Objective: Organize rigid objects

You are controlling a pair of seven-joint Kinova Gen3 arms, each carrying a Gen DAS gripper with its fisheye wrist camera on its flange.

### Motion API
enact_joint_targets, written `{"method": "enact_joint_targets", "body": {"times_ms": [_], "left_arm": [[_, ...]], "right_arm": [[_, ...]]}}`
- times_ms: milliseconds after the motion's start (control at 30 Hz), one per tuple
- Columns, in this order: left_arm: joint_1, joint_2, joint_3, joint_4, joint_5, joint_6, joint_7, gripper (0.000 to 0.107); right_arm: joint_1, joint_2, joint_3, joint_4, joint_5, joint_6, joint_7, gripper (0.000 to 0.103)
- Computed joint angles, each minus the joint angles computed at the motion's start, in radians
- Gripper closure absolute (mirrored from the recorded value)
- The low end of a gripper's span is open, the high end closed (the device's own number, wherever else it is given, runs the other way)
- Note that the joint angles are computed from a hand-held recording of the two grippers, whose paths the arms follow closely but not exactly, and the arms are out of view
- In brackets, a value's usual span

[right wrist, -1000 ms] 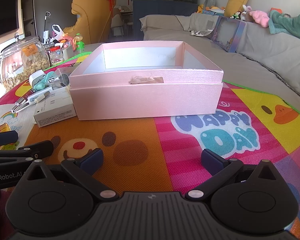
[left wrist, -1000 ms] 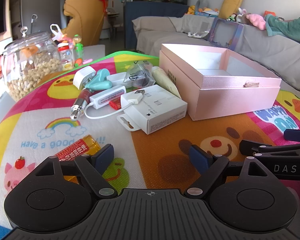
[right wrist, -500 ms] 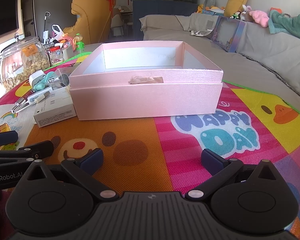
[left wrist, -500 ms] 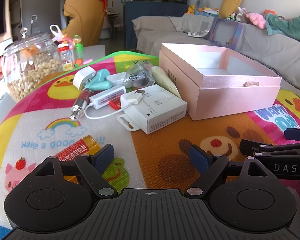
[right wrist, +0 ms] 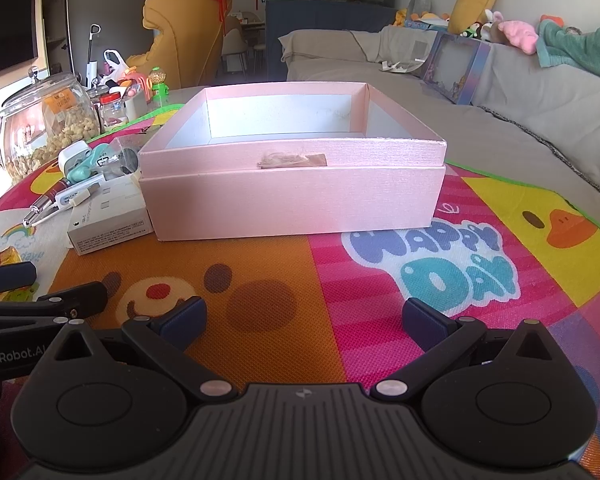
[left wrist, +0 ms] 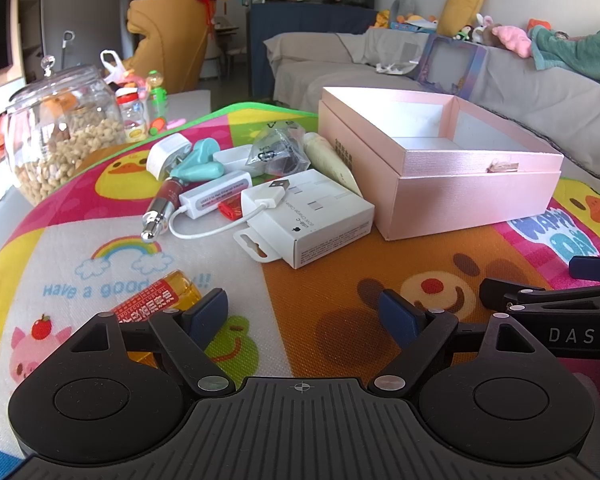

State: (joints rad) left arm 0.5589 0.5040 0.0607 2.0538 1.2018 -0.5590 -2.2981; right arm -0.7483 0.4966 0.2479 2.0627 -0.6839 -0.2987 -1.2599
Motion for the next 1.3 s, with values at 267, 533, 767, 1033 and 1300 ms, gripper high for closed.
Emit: {"method": "enact_joint_targets", "body": {"times_ms": [267, 533, 767, 1033, 1300], "left_arm": [[0.002, -0.001, 0.001, 0.0, 0.01, -0.005, -0.011, 0.019], [-0.02, -0.018, 0.012, 0.034, -0.091, 0.001, 0.092, 0.028], [-0.017, -0.143, 0.05, 0.192, -0.236, -0.077, 0.136, 0.033], [-0.054, -0.199, -0.14, 0.123, -0.006, 0.169, -0.19, 0.038], [-0.285, -0.184, 0.033, 0.109, -0.087, 0.288, -0.175, 0.066]], "right_arm": [[0.006, -0.001, -0.007, 0.0, 0.002, -0.001, -0.002, 0.0], [0.094, -0.028, -0.043, -0.042, 0.098, 0.135, -0.028, 0.0], [0.078, -0.034, -0.01, -0.052, 0.2, 0.183, -0.09, 0.0], [0.032, -0.027, 0.043, -0.05, 0.291, 0.186, -0.174, 0.0], [0.097, -0.061, -0.034, -0.054, 0.435, 0.198, -0.212, 0.013]]}}
